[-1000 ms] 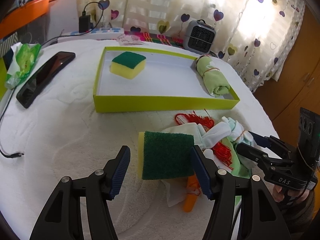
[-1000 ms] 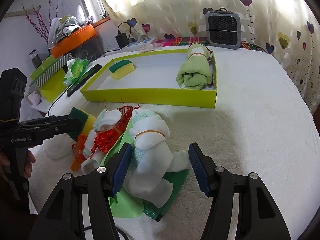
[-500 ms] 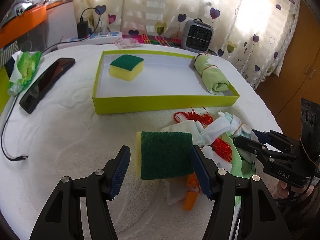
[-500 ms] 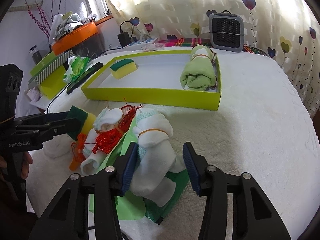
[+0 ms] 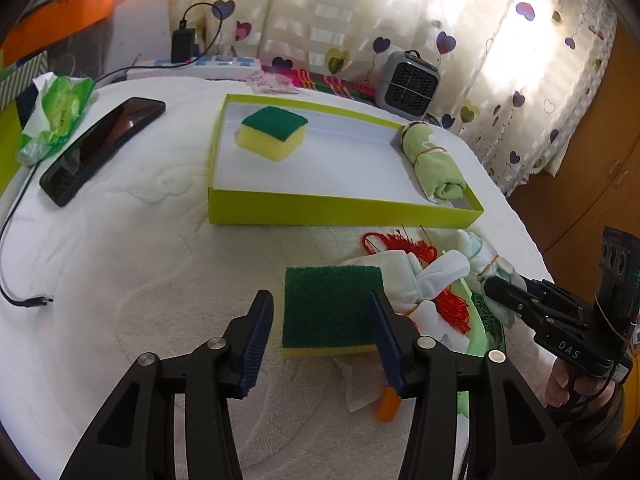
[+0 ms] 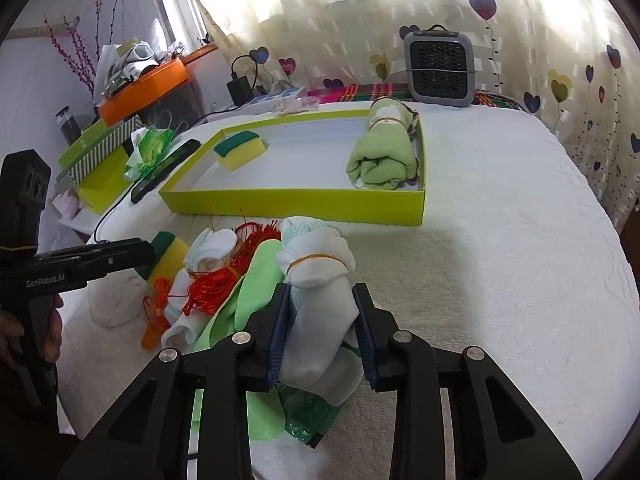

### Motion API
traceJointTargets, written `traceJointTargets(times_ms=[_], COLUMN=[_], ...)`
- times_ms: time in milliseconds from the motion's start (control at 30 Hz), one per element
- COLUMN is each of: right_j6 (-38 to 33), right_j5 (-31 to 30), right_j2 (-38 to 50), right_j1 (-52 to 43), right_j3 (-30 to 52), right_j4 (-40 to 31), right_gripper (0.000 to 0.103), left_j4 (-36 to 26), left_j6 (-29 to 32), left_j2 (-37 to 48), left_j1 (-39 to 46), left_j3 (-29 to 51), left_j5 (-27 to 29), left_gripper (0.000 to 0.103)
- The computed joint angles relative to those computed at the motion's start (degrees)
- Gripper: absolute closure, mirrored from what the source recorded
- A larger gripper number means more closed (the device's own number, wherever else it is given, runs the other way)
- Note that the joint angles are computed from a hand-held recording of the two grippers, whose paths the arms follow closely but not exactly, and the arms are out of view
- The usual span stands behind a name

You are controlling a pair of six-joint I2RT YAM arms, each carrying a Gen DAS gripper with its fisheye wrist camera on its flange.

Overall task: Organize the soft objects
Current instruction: 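Grasp a second green sponge with the left tool while the right tool grasps the white sock bundle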

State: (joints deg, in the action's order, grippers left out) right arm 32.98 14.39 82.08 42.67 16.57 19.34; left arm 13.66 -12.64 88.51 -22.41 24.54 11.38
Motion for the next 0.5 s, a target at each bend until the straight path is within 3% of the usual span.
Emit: traceJointTargets(times_ms=[167, 267, 500], right_j6=[0.3, 0.5, 1.0], right_j5=[0.3, 0.3, 0.5], right_j2=[-0.6, -0.7, -0.7], right_j1=[0.0, 0.1, 0.1], right_j3=[-0.4, -0.5, -0.9], right_j4=[0.2, 0.3, 0.7], right_gripper=[0.07, 0.07, 0.07], left_j4=[-0.2, -0.5, -0.6], left_j6=[0.1, -1.0, -0.3], left_j2=[2.0, 2.4, 3.1], left_j1=[0.4, -0.1, -1.8], left_j3=[1.0, 1.5, 2.1], left_j5=[2.9, 1.7, 2.5], left_gripper=[0.055, 0.042, 0.041])
